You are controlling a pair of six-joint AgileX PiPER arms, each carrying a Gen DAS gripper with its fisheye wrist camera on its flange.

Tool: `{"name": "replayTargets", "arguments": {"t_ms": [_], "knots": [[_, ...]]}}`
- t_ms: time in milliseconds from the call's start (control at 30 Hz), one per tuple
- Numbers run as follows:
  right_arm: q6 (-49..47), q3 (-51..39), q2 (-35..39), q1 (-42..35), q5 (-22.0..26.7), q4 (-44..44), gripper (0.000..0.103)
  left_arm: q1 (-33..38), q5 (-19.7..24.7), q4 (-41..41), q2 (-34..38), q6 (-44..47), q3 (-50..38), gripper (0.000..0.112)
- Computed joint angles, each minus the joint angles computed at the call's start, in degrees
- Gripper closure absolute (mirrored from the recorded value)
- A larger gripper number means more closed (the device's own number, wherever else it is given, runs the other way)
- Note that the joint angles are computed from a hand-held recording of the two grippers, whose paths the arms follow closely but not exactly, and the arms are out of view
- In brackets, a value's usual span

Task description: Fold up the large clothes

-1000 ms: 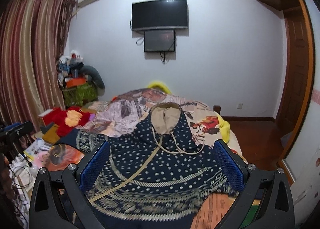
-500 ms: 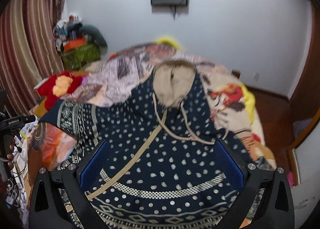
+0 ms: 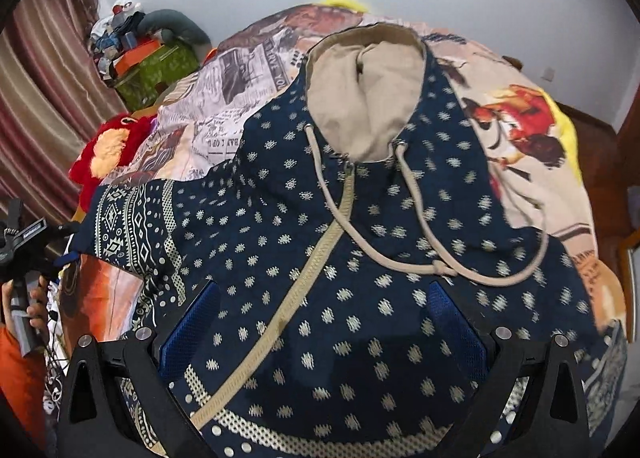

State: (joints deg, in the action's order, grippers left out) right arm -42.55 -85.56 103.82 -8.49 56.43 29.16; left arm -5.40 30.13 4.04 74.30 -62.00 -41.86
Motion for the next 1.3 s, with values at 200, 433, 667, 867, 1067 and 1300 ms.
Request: {"name": "replayTargets", "arguments": {"t_ms": [200,433,667,867,1067,1300], "knots": [[0.01,-0.97,2.62,1.94,-0.12,-1.29,0.0,-4.5,6.93,15.83,2.9,-12.32,-4.88,0.109],[-3.13,1.4,1.34,0.43,-0.48,-3.18,0.0,-22.4,27.55,35.9,7.01,-20.21,-21.03,0.11],[-5.65,-0.49,-0.53,-5.01,4.61,-0.25,0.0,-31.63,32.83,40.98,15.29,-13.25,-39.03,0.11],[-7.52,-2.04,-2.31,-9.11,7.83,1.0,0.0,-37.73,32.08,39.07,27.03,-5.11,-52.89,0.11],[-9.71,-2.89,-3.79,-13.33,10.93,1.27,0.0,-39.48,26.64,26.61,39.66,1.34,-60.47,0.11],[-12.79,-0.34,-5.27,-15.34,10.32,-1.02,0.0,-42.72,27.07,16.2,48.06,5.27,-63.39,0.11]]}}
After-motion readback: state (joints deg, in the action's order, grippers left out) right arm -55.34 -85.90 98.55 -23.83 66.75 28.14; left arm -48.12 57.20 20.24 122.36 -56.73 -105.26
